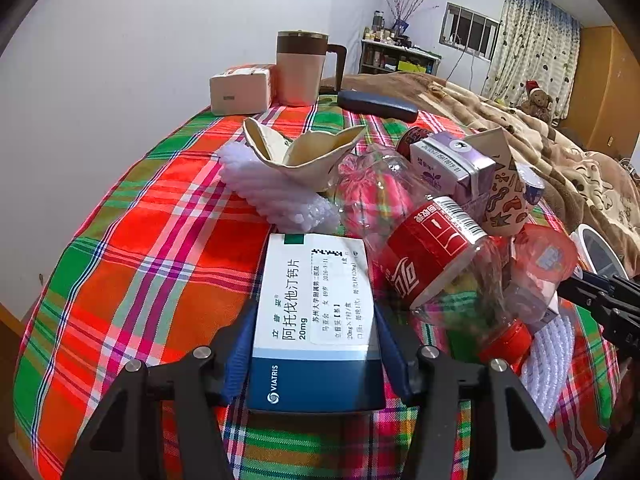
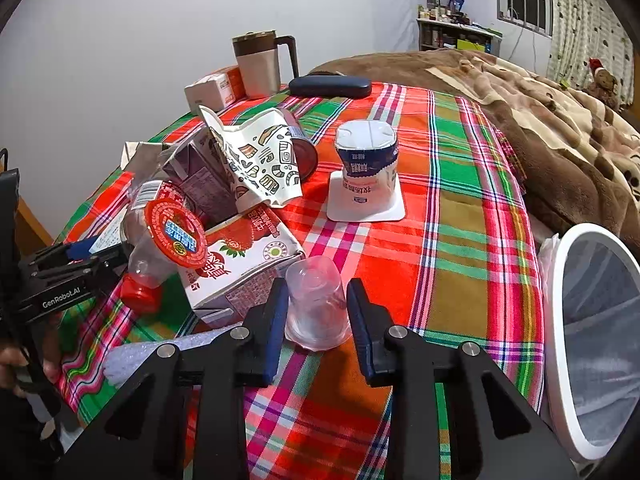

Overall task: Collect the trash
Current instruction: 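Grasp the blue-white medicine box with the left tool while the right tool grasps the clear plastic cup, then carry the box and cup over the mesh bin and open both tools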

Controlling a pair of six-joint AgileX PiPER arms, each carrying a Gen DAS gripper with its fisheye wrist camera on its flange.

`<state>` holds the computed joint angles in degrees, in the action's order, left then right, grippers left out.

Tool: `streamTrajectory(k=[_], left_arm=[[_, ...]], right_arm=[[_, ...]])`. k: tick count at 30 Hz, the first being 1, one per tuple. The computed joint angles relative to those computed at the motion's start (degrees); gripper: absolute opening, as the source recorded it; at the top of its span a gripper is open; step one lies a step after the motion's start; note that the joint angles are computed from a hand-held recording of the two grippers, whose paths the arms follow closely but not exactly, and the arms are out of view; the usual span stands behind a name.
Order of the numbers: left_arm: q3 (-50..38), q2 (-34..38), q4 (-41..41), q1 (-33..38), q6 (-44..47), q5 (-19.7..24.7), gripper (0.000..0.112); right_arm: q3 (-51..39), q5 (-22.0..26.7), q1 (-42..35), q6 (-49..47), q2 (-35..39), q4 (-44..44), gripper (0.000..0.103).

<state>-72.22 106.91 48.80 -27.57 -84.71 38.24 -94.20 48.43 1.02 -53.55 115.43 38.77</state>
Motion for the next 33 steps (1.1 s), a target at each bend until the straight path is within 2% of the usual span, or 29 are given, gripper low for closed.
streamTrajectory(k=[9,19,22,27,33], left_arm=[[2.7,-4.2,3.8,-2.8,-4.8,1.5,0.056],[0.2,-6.6,4.9,-8.1,-4.7,6.2,0.056],[-3.3,-5.3,4.7,-9.6,-2.4,6.8,0.056],[-11.5,-0.9,2.7,-11.3,4.0,5.5,0.056],[-26.0,8.0,-4.3,-12.6,15.8,4.4,0.056]], right_arm=[[2.0,-0.9,-2.2,-1.5,-2.6,2.5,0.031],[4.7,-0.6,-7.0,-4.9,-5.4,7.1,0.031],[4.4,-0.3,-8.8,-5.7,-5.3,8.3,0.031],[4.4,-0.4,-12.3,-6.7,-5.4,9.9,0.031],[3.8,-1.1,-17.2,-6.2,-4.5,10.2,0.031]])
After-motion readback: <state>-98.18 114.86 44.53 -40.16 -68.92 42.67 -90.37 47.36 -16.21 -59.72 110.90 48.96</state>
